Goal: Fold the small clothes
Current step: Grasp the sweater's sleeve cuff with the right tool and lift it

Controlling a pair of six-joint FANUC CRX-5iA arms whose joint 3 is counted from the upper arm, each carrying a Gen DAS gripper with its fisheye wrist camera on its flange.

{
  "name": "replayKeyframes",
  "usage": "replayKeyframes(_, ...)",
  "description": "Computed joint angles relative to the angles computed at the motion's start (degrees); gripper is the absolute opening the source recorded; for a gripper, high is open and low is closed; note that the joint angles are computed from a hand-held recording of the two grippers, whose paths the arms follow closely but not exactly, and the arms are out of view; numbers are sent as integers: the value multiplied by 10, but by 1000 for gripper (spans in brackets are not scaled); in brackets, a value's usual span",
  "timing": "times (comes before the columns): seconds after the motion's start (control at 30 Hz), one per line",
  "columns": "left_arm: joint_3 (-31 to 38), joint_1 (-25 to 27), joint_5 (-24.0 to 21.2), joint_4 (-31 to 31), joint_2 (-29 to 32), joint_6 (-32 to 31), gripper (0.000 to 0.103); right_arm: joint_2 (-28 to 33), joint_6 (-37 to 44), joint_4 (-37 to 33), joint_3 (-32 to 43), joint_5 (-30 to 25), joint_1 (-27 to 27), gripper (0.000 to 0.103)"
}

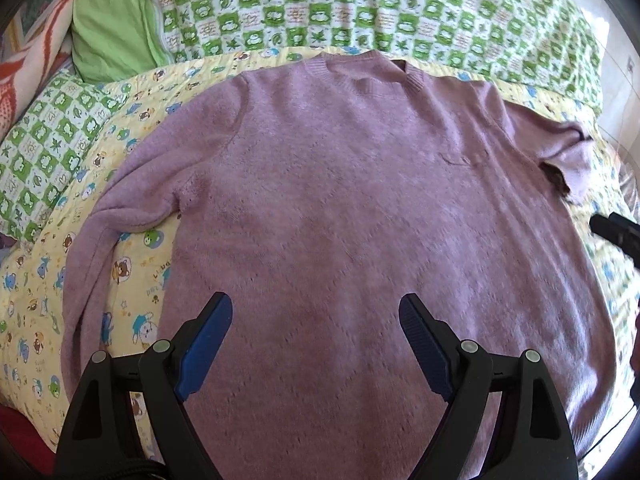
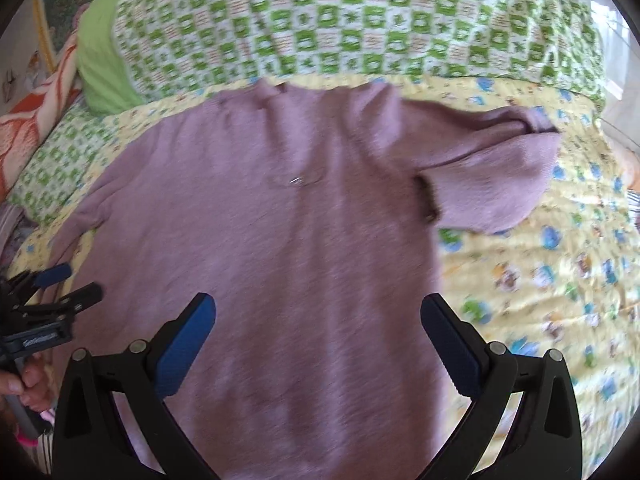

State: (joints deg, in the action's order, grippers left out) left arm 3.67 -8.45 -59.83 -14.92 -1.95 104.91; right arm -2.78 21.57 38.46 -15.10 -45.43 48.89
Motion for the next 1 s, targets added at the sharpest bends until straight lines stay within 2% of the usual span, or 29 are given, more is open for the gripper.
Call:
replayKeyframes(0.27,62,19,-37,9,56,-3,86,69,72,-27,77,-1,-95,89)
replayKeyframes(0.37,83,28,-39,19,76,-5,86,99,114,-49,111,-12,-115,82)
replayKeyframes(0.47,100,36,-48,34,94,-5,86,125,156,-77,142,-34,-130,70)
replayKeyframes(0.57,111,44,-49,49,111,-2,86,136,167,-83,147,-46,-139,56)
replayKeyframes(0.67,117,49,-49,62,124,-5,86,132,176,-91,140,-36,-146,28)
replayKeyframes(0.7,118,50,-49,65,127,-7,86,132,176,-86,139,-36,-146,13)
replayKeyframes(0.73,120,51,-49,69,130,-8,86,127,171,-75,135,-35,-142,9)
replayKeyframes(0.87,120,59,-43,92,132,-19,86,103,177,-90,144,8,-136,7)
replayKeyframes(0.93,112,66,-36,107,126,-24,86,97,212,-145,172,47,-135,7)
replayKeyframes(1.0,105,72,-30,119,120,-27,86,120,306,-251,247,56,-132,6)
